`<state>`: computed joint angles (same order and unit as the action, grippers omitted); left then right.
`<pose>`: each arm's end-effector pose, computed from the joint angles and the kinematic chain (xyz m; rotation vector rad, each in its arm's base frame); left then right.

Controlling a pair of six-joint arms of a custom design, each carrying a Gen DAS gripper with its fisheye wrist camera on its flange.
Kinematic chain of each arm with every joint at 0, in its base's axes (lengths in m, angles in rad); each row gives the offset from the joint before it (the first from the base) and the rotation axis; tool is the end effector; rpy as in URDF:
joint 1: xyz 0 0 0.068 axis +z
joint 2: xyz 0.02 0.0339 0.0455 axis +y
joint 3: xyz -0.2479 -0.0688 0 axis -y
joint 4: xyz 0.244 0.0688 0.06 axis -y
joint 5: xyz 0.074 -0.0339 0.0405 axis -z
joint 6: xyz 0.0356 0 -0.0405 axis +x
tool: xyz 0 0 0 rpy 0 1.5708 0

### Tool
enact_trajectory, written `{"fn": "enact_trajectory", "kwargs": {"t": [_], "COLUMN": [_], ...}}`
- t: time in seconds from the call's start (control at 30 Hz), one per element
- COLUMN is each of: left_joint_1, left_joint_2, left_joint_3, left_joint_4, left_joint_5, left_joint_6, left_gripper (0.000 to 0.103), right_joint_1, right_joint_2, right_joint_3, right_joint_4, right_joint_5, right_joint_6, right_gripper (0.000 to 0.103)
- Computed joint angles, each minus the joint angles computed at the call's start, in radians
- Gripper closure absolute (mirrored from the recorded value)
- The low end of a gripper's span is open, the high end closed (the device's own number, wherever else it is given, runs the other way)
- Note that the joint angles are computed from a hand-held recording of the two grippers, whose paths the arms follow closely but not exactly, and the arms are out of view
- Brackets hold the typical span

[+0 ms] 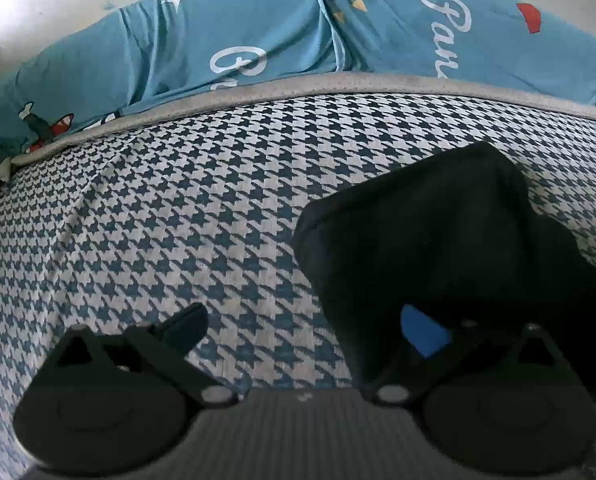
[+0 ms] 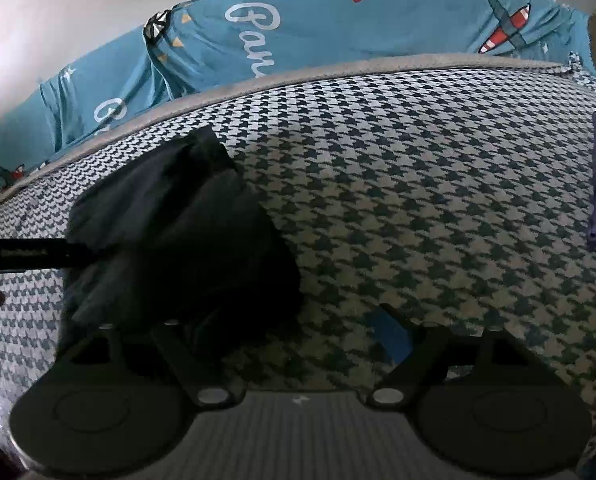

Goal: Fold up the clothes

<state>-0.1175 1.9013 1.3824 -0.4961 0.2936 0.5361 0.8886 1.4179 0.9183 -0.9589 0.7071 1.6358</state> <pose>0.3951 -0.0570 0.1873 0.9139 2.3636 -0.2161 0.1671 0.1690 0.1939 0.9345 2.2455 -0.1423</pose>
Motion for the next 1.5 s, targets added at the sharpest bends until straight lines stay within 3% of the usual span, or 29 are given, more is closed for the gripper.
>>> {"fn": "enact_trajectory", "kwargs": {"t": [0.27, 0.5, 0.87, 1.5], "left_joint_1": [0.002, -0.006, 0.001, 0.009], "left_joint_2": [-0.012, -0.052, -0.076, -0.055], "left_joint_3": [-0.006, -0.053, -0.076, -0.044], "left_joint_4": [-0.003, 0.008, 0.000, -0.028], "left_joint_5": [-0.001, -0.012, -0.017, -0.021], "left_joint_6": [-0.004, 0.002, -0.006, -0.020], "left_gripper": [0.000, 0.000, 0.000, 0.000], "right_joint_1": [-0.052, -0.187, -0.250, -0.266], "right_joint_2": [-0.077, -0.131, 0.026, 0.140], "right_joint_3": [0.010, -0.040, 0.024, 0.089], "right_joint_4": [-0.074, 0.098, 0.306, 0.421], "right_joint_5": [0.061, 0.044, -0.011, -0.065], "right_joint_6": [-0.050, -0.265, -0.533, -0.618], "right_gripper": [0.023, 0.023, 0.023, 0.023]}}
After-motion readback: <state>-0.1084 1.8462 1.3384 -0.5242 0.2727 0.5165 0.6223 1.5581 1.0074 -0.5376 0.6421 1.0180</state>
